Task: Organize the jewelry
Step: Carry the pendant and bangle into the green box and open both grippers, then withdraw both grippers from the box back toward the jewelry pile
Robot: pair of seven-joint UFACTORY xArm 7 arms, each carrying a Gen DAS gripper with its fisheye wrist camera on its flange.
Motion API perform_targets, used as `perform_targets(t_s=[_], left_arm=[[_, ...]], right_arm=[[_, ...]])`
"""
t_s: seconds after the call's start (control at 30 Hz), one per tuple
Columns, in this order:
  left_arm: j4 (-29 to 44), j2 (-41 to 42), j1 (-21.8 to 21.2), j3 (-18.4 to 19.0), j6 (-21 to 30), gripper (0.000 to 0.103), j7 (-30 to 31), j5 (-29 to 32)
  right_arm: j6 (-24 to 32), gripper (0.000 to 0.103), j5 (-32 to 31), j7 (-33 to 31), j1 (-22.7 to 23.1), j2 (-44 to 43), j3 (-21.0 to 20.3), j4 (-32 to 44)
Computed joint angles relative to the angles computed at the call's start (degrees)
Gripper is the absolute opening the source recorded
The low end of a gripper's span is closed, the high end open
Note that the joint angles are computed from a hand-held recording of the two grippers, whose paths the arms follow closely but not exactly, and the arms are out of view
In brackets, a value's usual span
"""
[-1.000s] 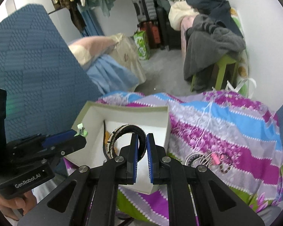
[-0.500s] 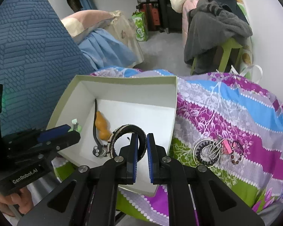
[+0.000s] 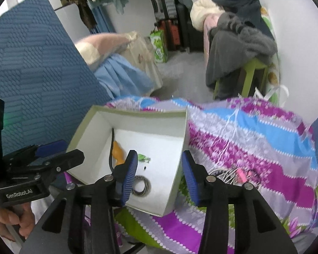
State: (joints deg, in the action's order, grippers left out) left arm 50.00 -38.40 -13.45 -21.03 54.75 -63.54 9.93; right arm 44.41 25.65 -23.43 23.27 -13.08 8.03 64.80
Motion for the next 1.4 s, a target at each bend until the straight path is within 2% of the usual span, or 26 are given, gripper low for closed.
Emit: perform_targets(t_s=[0.2,0.47,0.7,1.03,1.33,1.4], left_arm=[[6.82,2.85,1.79,-2.94,2.49,0.075,-0.88,3.80],[13.34,7.23,2.96,-5.98,0.52,0.075,-3.92,9.01],[17.44,12.28,2.37,-8.38,-0.82,0.075,-8.01,14.31],[21.35,19.60,-2.08,-8.96,-1.61,0.075,-14.26,20.94],[22.60,26.07,-8.03,-6.10,-5.90,0.075,-19.58,25.69],[22.55,27.62,-9.57,-5.10,-6.94,0.070,-20.26,25.85]], right_arm=[[-1.03,0.045,0.86,-2.70,-0.65,-2.40,-1.92,1.25],[-2.26,0.045,4.21,-8.84,-1.70,-5.20,-4.92,2.35],[-4.56,0.045,5.82,-13.77,-2.39,-7.85,-7.09,-0.34],[-6.21,0.045,7.03,-17.07,-4.34,-9.85,-10.05,-4.28],[-9.06,0.045,9.51,-22.14,-5.46,-11.43,-13.06,-9.25],[-9.31,0.045,10.14,-22.69,-5.80,-11.31,-13.58,-10.21]])
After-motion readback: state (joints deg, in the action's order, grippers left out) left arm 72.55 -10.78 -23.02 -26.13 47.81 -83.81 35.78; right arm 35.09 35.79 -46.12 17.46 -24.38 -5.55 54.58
